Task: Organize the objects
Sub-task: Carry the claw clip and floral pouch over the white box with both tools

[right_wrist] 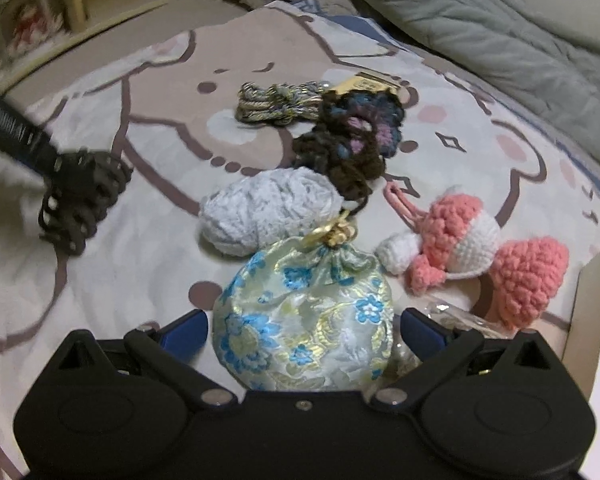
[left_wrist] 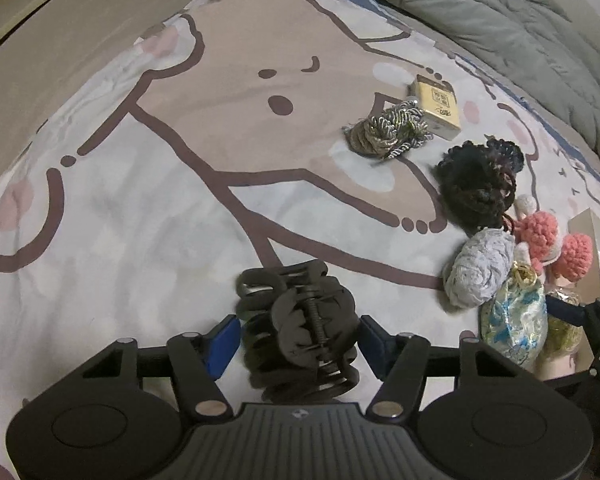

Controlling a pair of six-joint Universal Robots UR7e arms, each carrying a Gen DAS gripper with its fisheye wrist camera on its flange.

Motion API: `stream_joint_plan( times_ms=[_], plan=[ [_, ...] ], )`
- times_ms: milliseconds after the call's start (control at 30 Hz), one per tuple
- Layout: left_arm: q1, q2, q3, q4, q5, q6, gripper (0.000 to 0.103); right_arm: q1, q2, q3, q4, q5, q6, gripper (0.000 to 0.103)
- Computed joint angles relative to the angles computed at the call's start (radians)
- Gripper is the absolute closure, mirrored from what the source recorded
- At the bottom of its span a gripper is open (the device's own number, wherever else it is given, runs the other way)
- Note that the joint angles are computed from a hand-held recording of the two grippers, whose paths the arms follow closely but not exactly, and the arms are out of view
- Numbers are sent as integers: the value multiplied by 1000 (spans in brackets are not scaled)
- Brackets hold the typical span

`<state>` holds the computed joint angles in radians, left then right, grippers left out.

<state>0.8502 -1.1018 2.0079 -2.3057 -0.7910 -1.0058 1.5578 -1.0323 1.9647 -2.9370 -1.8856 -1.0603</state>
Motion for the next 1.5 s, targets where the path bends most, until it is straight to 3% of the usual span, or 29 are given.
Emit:
stream_joint_plan(
  times_ms=[67, 100, 200, 367, 1067, 1500],
  plan=[
    [-2, -5, 6, -14, -1, 15, 45, 2, -1, -9, 21, -4, 40, 7],
    [-4, -6, 7, -14, 2, 16, 47, 3, -2, -15, 40, -9, 57, 16],
    [-14, -10, 11, -18, 18, 31, 55, 12, 0, -23, 59, -34, 96, 18],
    [-24, -21, 26, -63, 17, 68, 55, 28, 0, -14, 45, -57, 124, 19],
    [-159, 23, 27, -169, 211, 254, 55, 46, -146, 44, -77, 46, 319, 19],
    [-216, 108, -28, -384, 255, 454, 55, 38, -237, 42, -111, 94, 379, 19]
  ],
)
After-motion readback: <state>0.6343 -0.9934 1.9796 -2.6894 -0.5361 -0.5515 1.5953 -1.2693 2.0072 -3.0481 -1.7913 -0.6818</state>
